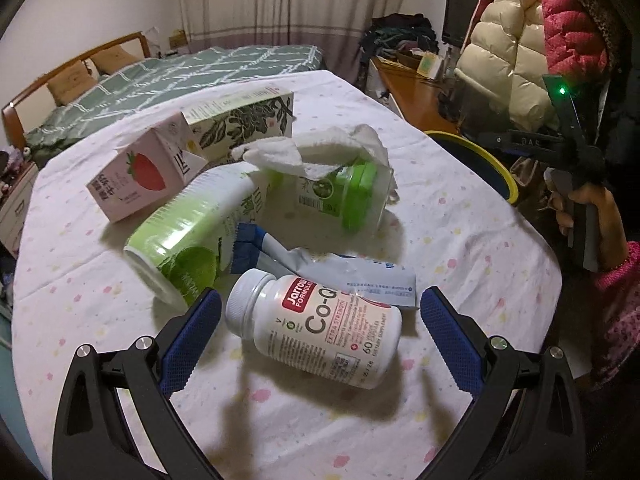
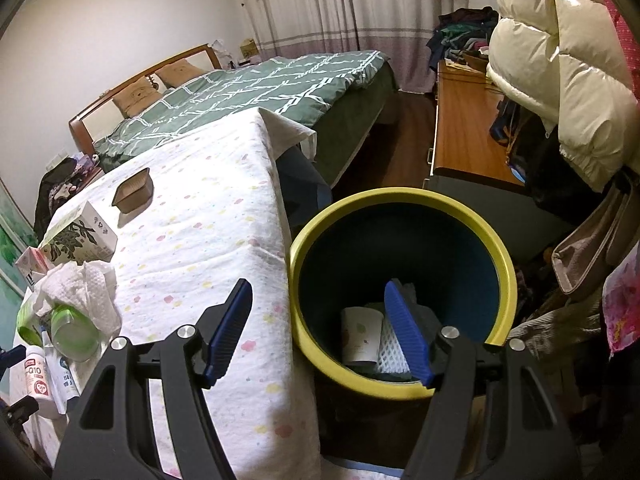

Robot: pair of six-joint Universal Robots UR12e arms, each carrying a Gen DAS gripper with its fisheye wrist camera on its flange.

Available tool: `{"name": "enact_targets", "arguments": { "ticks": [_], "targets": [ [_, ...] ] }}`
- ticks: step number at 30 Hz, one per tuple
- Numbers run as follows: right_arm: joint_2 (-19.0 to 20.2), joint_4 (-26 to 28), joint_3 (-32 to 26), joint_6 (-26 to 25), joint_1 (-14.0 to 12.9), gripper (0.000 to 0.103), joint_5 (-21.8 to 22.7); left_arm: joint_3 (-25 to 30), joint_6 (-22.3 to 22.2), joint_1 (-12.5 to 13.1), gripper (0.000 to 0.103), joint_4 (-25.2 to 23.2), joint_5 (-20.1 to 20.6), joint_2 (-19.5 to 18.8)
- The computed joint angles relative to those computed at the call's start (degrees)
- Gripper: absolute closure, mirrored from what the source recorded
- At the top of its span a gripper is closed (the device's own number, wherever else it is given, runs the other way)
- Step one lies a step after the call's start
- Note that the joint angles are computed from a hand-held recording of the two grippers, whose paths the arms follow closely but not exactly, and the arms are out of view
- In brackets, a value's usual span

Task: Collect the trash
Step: 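Grasp the white Co-Q supplement bottle with the left tool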

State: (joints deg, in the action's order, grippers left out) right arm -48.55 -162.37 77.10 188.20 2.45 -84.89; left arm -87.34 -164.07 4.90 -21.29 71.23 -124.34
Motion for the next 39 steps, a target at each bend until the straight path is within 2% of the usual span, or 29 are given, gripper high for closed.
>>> {"name": "enact_targets", "arguments": {
  "ticks": [5, 12, 13, 14, 15, 20, 27, 32, 39],
  "targets": [
    [0.31, 0.63, -0.42, -0.28, -0.01, 0.037, 0.64, 1.16, 1.51, -0.22, 0.005, -2.09, 0.36, -0.81],
    [0.48, 0.91, -0.41, -0.43, -0.02, 0.038, 1.21, 1.25, 2.38, -0.38, 0.005, -1.97, 1.56, -0.97],
    [0.47, 0.94, -0.39, -0.38, -0.05, 0.037, 1.41, 1.17, 2.59, -0.37, 0.007, -2.14, 1.49, -0.89],
    [0.44, 0.92, -0.33, -0.35, -0.09, 0.037, 1.58, 1.03, 2.84, -0.38, 0.013, -2.27, 1.51, -0.77],
    [0.42, 0.88, -0.29, -0.35, -0.16, 0.037, 1.74, 0.97, 2.90, -0.45, 0.013, -2.21, 1.79, -0.74],
    [0.21, 0.42, 0.16, -0.33, -0.40, 0.037, 2.54, -0.80, 2.04, -0.83, 0.013, 0.13, 4.52, 0.37],
    [-0.72, -0.91, 1.85, -0.27, -0.72, 0.037, 3.37, -2.87, 0.41, -1.43, 0.013, 3.86, 5.60, 3.04],
    [-2.51, -2.83, 5.09, -1.15, -1.25, 0.037, 3.32, -0.27, -1.02, -2.37, 0.013, 2.78, 4.20, 2.85],
    [-5.68, -8.22, 10.53, -0.29, -2.91, 0.037, 0.17, 8.09, -0.38, -5.56, 0.013, -1.07, 0.57, -1.59]
  ]
}}
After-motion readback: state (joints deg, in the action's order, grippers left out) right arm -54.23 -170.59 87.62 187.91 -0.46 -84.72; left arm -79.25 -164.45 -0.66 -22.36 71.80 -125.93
